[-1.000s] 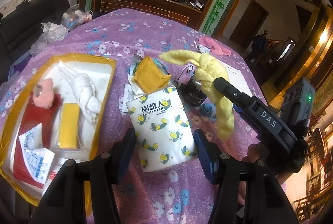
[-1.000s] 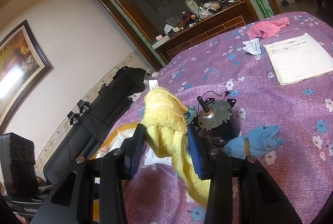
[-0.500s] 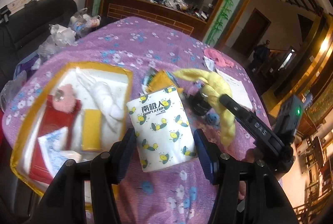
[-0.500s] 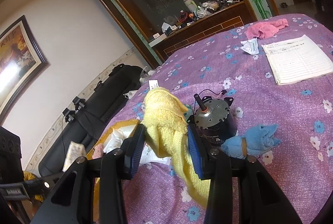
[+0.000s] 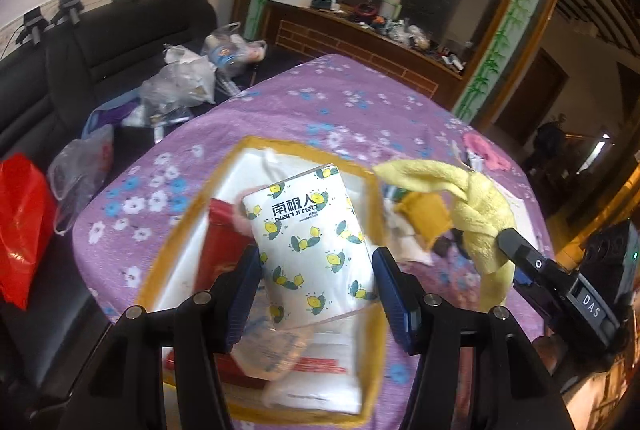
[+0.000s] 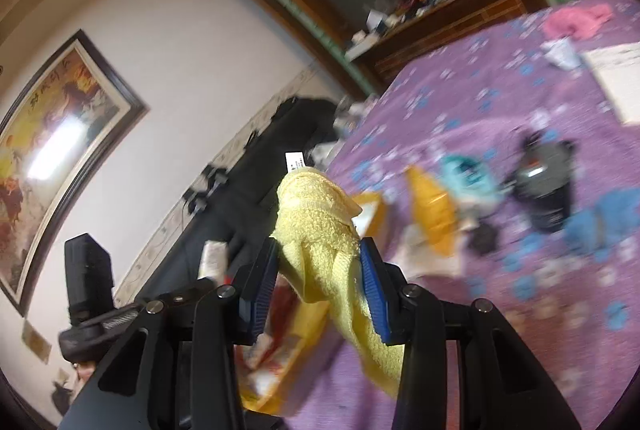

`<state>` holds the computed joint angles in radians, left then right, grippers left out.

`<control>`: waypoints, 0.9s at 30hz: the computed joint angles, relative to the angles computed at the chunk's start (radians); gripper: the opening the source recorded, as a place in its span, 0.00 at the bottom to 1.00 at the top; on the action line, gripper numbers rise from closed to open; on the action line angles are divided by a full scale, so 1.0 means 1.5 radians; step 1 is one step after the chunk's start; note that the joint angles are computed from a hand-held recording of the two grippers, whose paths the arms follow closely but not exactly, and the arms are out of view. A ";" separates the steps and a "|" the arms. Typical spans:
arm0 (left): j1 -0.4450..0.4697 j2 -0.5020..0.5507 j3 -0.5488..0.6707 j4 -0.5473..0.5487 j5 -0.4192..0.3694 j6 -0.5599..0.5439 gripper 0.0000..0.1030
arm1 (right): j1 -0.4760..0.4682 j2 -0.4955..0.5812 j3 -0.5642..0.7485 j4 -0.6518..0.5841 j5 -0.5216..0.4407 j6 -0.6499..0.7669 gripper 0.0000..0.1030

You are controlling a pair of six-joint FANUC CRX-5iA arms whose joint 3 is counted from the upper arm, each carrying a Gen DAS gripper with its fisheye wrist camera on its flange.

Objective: Organize soft objects
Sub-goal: 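Carry the tissue pack and yellow towel into the tray and open both tools, then move both tools back over the yellow foil pouch and blue cloth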

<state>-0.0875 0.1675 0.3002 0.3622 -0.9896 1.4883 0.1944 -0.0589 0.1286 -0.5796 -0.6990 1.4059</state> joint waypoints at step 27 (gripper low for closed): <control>-0.008 -0.005 -0.033 -0.042 0.016 -0.022 0.91 | 0.063 0.091 0.080 0.073 -0.048 -0.047 0.71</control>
<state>-0.0997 0.1594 0.2501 0.2986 -0.9652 1.4551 0.2896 0.0768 0.2485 -0.4703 -0.7707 1.3351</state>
